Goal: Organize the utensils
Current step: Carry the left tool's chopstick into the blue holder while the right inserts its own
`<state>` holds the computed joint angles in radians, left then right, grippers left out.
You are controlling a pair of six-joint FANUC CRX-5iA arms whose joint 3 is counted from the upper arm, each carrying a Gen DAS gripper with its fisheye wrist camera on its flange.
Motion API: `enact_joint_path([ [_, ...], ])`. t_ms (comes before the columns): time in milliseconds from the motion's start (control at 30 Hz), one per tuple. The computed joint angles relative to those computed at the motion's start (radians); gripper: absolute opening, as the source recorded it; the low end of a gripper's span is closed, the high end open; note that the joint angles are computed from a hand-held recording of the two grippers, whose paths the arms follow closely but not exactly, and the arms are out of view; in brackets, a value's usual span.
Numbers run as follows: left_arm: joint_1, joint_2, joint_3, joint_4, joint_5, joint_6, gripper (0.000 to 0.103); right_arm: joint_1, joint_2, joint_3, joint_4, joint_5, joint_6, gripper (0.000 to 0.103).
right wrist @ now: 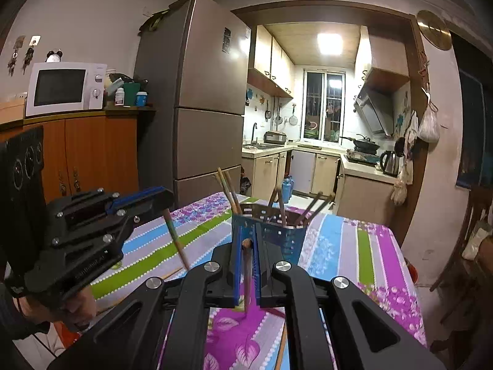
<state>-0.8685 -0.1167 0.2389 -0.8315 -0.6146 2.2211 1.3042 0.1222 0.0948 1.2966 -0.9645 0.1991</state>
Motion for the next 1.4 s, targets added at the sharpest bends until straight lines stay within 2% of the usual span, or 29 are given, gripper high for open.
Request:
enact_joint_path([
  [133, 0.059, -0.001, -0.004, 0.125, 0.042, -0.079, 0.005, -0.007, 0.005, 0.032, -0.036, 0.009, 0.027, 0.008],
  [333, 0.187, 0.000, -0.047, 0.407, 0.113, -0.265, 0.005, -0.015, 0.013, 0.078, -0.093, 0.018, 0.072, 0.008],
  [433, 0.217, 0.003, -0.052, 0.475, 0.127, -0.313, 0.005, -0.021, 0.022, 0.108, -0.119, 0.016, 0.104, 0.008],
  [633, 0.241, 0.025, -0.005, 0.525, 0.135, -0.365, 0.005, -0.038, 0.044, 0.189, -0.167, 0.015, 0.174, 0.008],
  [1267, 0.239, 0.158, 0.288, 0.524, 0.115, -0.403, 0.005, -0.079, 0.169, 0.551, -0.225, -0.019, 0.418, 0.008],
  [1400, 0.240, 0.186, 0.347, 0.524, 0.109, -0.409, 0.005, -0.090, 0.208, 0.664, -0.241, -0.023, 0.474, 0.008],
])
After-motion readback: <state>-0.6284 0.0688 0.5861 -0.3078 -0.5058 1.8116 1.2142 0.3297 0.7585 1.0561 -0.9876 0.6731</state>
